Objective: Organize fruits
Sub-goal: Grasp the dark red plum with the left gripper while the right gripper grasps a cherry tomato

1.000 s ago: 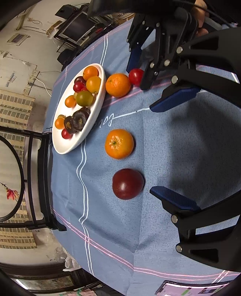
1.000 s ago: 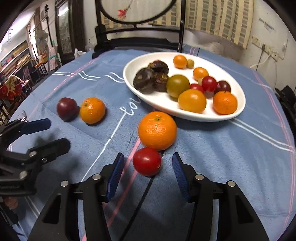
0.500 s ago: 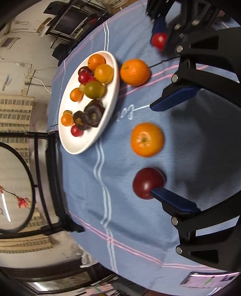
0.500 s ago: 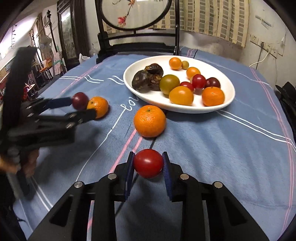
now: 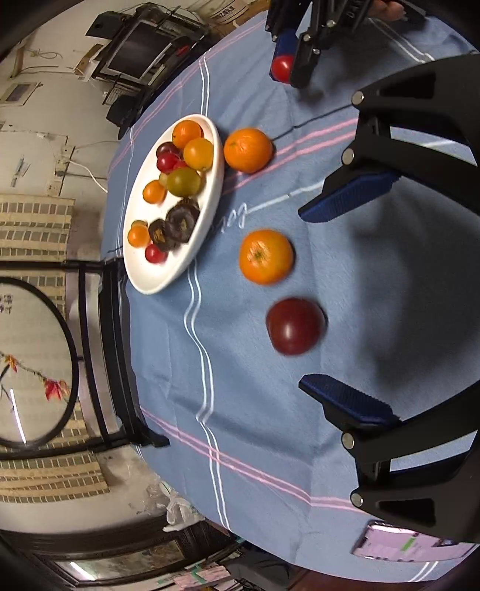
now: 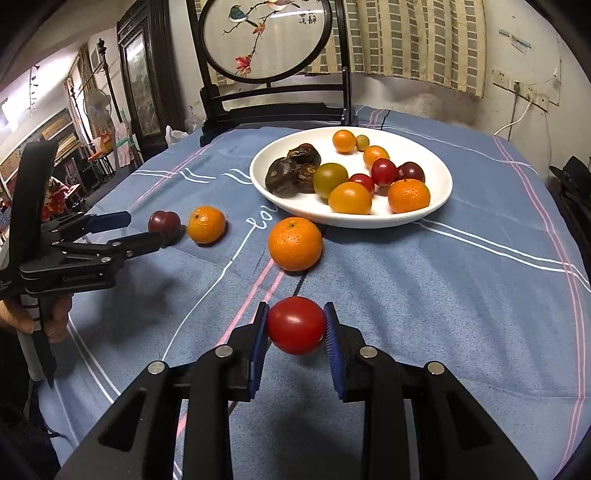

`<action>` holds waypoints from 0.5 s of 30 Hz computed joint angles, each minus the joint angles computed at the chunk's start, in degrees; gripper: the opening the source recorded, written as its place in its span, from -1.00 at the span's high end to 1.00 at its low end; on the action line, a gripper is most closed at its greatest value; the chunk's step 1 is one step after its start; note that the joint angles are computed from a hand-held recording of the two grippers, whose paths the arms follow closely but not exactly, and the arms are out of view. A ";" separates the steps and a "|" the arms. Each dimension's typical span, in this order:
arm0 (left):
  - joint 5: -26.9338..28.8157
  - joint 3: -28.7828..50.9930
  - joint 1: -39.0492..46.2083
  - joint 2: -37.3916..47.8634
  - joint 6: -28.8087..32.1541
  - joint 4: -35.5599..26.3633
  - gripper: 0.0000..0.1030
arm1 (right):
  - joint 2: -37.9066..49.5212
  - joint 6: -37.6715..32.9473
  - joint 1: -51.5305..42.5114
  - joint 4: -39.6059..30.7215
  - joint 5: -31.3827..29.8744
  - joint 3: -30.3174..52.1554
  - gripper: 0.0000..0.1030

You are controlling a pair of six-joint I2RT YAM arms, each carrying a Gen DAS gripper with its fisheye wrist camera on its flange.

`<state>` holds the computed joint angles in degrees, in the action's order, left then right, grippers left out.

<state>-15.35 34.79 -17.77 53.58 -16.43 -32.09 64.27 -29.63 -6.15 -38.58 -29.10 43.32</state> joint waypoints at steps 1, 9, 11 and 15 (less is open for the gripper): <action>0.15 -0.13 0.68 -0.17 0.50 -0.07 -0.58 | -0.14 -0.07 0.07 -0.01 0.01 -0.11 0.42; 3.46 -0.71 8.28 8.63 1.76 6.58 -0.39 | -0.71 -0.17 -0.04 -0.58 -0.66 -0.24 0.42; 4.43 -0.15 9.26 11.68 1.42 8.02 -0.23 | -0.45 0.05 0.19 -0.55 -0.44 -0.25 0.42; 6.64 0.14 10.32 13.59 2.28 10.87 0.22 | -0.33 0.35 0.33 -0.18 -0.01 -0.37 0.42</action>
